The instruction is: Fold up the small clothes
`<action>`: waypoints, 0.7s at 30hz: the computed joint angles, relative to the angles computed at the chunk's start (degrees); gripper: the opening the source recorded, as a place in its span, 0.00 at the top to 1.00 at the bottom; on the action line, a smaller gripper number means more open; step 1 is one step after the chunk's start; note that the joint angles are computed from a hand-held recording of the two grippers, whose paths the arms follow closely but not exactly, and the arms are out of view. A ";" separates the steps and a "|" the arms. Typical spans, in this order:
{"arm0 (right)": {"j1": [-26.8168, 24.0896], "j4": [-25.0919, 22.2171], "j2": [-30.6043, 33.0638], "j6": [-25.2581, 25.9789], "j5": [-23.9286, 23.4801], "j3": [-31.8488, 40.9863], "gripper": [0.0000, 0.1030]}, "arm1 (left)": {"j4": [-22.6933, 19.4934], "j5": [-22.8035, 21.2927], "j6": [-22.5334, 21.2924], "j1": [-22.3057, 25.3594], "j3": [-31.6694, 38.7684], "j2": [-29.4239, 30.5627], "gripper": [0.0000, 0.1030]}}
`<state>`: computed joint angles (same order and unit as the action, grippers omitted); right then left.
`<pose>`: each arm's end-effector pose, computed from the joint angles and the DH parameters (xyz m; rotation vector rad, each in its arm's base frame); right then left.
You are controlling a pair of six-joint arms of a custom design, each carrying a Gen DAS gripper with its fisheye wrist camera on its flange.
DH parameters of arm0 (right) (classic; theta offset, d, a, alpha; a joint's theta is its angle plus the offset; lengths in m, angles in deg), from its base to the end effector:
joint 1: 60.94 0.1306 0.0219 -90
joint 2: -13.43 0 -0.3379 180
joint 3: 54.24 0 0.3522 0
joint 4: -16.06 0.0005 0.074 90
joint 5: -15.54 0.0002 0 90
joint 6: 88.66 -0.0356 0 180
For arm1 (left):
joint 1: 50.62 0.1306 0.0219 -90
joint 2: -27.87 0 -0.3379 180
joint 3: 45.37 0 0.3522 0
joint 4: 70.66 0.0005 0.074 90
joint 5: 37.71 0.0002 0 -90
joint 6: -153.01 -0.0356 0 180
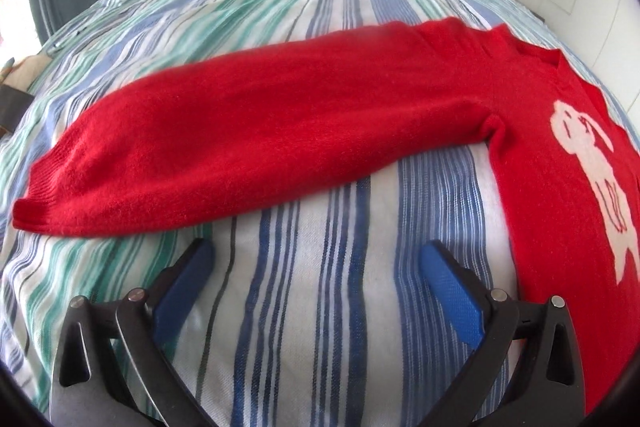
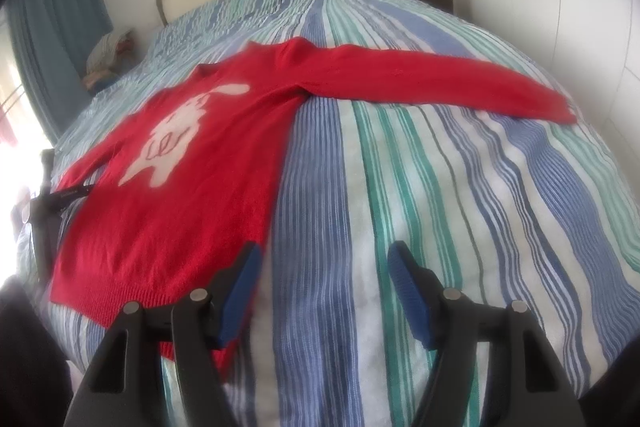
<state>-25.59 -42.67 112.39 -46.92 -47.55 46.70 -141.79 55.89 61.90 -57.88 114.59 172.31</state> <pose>0.4046 0.2667 0.3880 0.4414 2.3723 0.0498 0.6919 -0.0909 0.3308 0.2102 2.5343 -0.1220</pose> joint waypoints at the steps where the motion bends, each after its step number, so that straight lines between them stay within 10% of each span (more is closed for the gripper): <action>1: -0.08 -0.11 0.29 -0.16 -0.22 0.19 0.37 | -0.05 0.02 0.02 -0.01 0.08 0.04 0.00; 21: -0.46 1.95 -1.37 -2.00 -0.83 -1.91 0.37 | -0.14 -0.11 0.05 -0.05 0.17 0.05 0.00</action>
